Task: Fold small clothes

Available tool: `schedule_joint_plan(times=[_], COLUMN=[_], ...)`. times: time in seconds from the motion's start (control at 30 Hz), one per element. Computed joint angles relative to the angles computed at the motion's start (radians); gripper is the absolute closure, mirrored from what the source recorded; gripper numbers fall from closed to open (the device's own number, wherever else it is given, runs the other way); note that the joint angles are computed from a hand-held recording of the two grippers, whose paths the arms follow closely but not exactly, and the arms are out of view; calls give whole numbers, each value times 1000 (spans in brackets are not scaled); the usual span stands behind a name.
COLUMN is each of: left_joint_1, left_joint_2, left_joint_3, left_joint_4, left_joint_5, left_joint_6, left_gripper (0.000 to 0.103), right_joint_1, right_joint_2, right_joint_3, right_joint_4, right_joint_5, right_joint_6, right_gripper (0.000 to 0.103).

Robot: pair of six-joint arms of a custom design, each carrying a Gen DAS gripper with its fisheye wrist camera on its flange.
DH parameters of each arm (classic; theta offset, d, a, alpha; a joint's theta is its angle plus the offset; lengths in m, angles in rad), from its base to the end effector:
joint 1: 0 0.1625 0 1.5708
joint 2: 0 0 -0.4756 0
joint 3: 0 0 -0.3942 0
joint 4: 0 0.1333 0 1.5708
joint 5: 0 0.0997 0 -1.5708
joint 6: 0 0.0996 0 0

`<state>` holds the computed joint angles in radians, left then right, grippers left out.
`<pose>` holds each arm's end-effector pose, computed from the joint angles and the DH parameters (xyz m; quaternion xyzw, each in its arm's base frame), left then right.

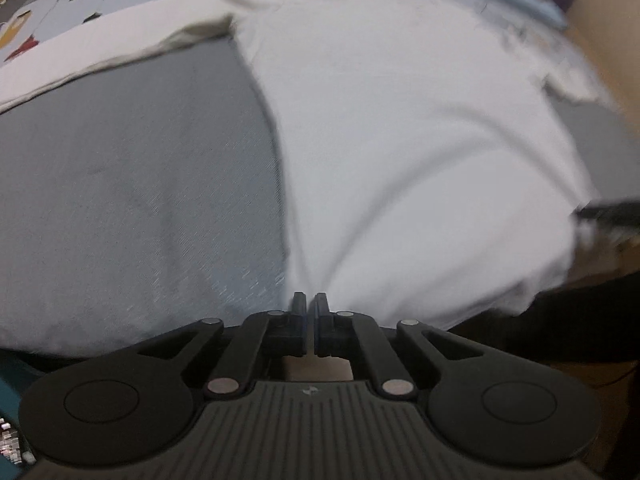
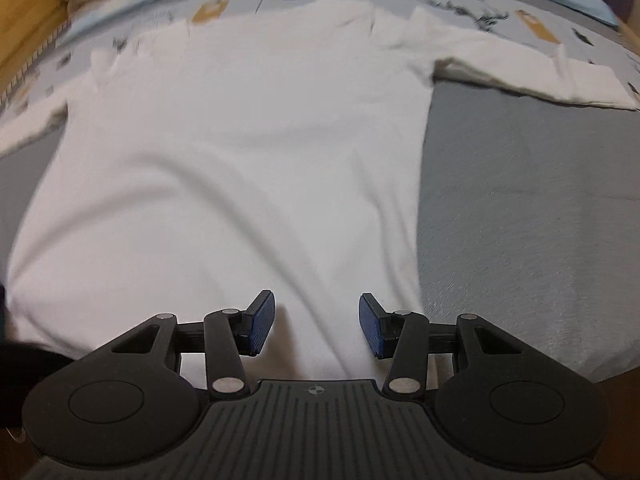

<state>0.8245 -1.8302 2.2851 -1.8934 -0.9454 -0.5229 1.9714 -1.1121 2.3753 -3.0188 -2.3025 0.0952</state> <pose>-0.0768 -0.3653 0.3558 0.1260 0.9412 -0.1313 0.2845 0.2337 -0.3806 0.1587 0.1088 -0.9240 0.1709 0.3242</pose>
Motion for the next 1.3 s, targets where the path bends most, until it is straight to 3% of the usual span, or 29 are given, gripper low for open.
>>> schedule_joint_plan(times=[0.03, 0.07, 0.1, 0.17, 0.23, 0.3, 0.37, 0.43, 0.47, 0.5, 0.53, 0.63, 0.7, 0.83, 0.9, 0.97, 1.07, 1.17, 1.23, 1.3], left_joint_1=[0, -7, -10, -21, -31, -42, -51, -50, -48, -43, -39, -19, -34, -47, -50, -51, -25, -23, -34, -44], left_joint_2=[0, -4, -2, 8, 28, 50, 72, 96, 105, 113, 123, 169, 170, 151, 131, 125, 162, 192, 180, 154], left_joint_3=[3, 11, 14, 22, 29, 32, 35, 38, 37, 35, 28, -8, -12, 1, 13, 15, -11, -28, -19, -5], left_joint_4=[-32, -58, -77, -107, -123, -128, -146, -178, -182, -176, -143, 11, 35, 11, -57, -100, -54, 18, -35, -108], left_joint_5=[-8, -16, -29, -53, -62, -54, -48, -31, -19, -7, 8, 43, 47, 51, 60, 71, 78, 88, 86, 89], left_joint_6=[19, 33, 49, 80, 109, 119, 121, 122, 115, 106, 81, 13, 20, 20, 39, 48, 11, -15, 4, 15], left_gripper=[89, 86, 79, 70, 59, 59, 59, 57, 56, 55, 54, 55, 55, 55, 55, 55, 54, 54, 53, 53], right_joint_1=[-1, -3, -1, -3, -8, 5, 5, -4, -5, -5, -7, -19, -22, 5, 10, 10, 11, 15, 27, 43], right_joint_2=[6, 11, 13, -3, -21, -20, -31, -43, -42, -39, -34, -16, -3, -3, -4, -2, 17, 55, 77, 83], right_joint_3=[-6, -7, -5, 3, 11, 20, 43, 68, 79, 84, 87, 75, 57, 41, 45, 63, 71, 49, 44, 33], right_joint_4=[37, 57, 62, 61, 80, 90, 14, -139, -199, -227, -233, -141, -26, 30, 8, -101, -216, -137, -100, -105], right_joint_5=[-11, -22, -37, -37, -52, -123, -111, -31, 5, 27, 42, 34, -16, -56, -54, -9, 27, -27, -84, -91], right_joint_6=[10, 12, 10, 9, 39, 59, 46, -22, -55, -76, -86, -73, -35, -44, -46, -98, -159, -124, -110, -105], right_gripper=[63, 80, 90, 101, 101, 101, 99, 98, 90, 75, 69, 66, 65, 66, 66, 65, 62, 59, 53, 53])
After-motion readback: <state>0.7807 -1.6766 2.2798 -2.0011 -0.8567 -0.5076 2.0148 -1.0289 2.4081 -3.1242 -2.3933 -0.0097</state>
